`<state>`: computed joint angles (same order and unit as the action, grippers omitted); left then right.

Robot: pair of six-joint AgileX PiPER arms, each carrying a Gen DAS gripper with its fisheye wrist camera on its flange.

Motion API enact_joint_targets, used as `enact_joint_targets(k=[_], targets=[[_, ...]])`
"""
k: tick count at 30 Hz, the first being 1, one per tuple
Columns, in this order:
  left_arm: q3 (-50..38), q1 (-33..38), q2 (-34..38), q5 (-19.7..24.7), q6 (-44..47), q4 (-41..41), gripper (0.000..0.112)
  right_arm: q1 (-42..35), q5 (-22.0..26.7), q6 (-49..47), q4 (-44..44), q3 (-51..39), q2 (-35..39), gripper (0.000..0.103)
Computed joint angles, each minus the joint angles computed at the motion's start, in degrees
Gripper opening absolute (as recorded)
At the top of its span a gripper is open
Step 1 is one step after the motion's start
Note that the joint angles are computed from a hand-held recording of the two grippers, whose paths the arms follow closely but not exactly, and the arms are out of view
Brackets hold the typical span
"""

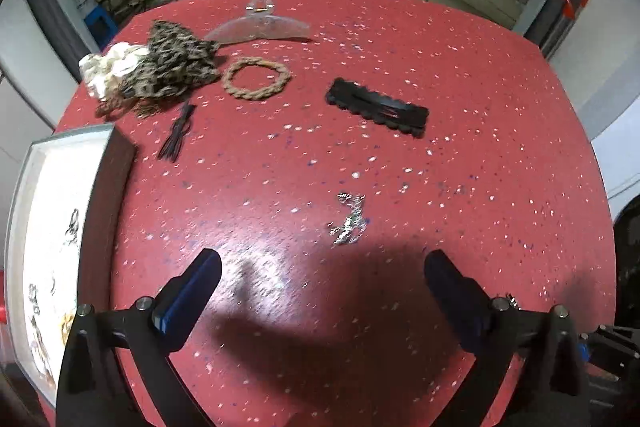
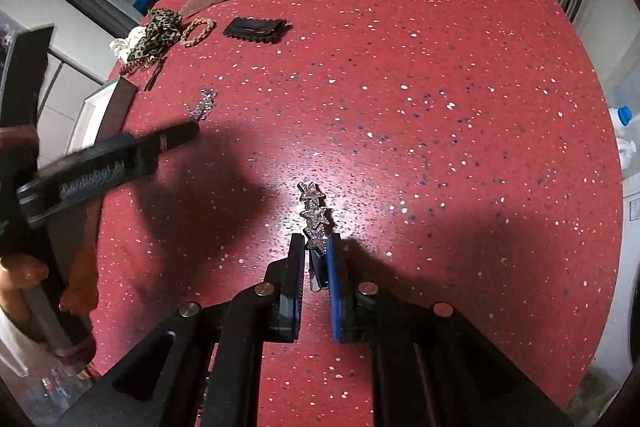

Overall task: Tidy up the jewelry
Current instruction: 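Grasp the small silver dangling earring with the left tool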

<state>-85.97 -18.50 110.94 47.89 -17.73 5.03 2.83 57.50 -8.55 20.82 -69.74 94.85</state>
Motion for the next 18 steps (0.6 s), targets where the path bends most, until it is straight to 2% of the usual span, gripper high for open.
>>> enact_joint_targets(k=[5, 7, 8, 9, 14, 17, 18], targets=[[-7.13, -1.03, 5.93, 2.45, -1.51, 2.04, 0.100, 0.21, -0.20, 0.81, -0.76, 0.12, 0.52, 0.013], [-10.21, -1.07, 8.56, 3.50, -0.80, 1.53, 0.084, 0.64, -0.31, 1.49, -1.78, -0.14, 0.87, 0.013], [-11.77, -1.27, 9.92, 4.73, -0.22, 1.44, 0.082, 0.84, -0.08, 1.85, -2.23, -0.46, 1.28, 0.016], [-11.80, -1.25, 10.10, 3.67, -0.01, 1.09, 0.081, 0.90, -0.37, 1.72, -2.14, -0.42, 1.26, 0.019], [-15.65, -1.67, 12.74, 4.78, 0.61, 0.69, 0.076, 2.92, -0.67, 3.24, -4.80, -1.27, 1.60, 0.029], [-15.53, -2.26, 12.57, 4.05, 0.44, 0.87, 0.058, 5.85, -0.78, 5.71, -9.43, -1.77, 1.67, 0.031], [-13.55, -2.26, 10.61, 3.69, 1.24, 0.11, 0.042, 7.15, -0.83, 7.13, -11.56, -2.02, 1.77, 0.031]])
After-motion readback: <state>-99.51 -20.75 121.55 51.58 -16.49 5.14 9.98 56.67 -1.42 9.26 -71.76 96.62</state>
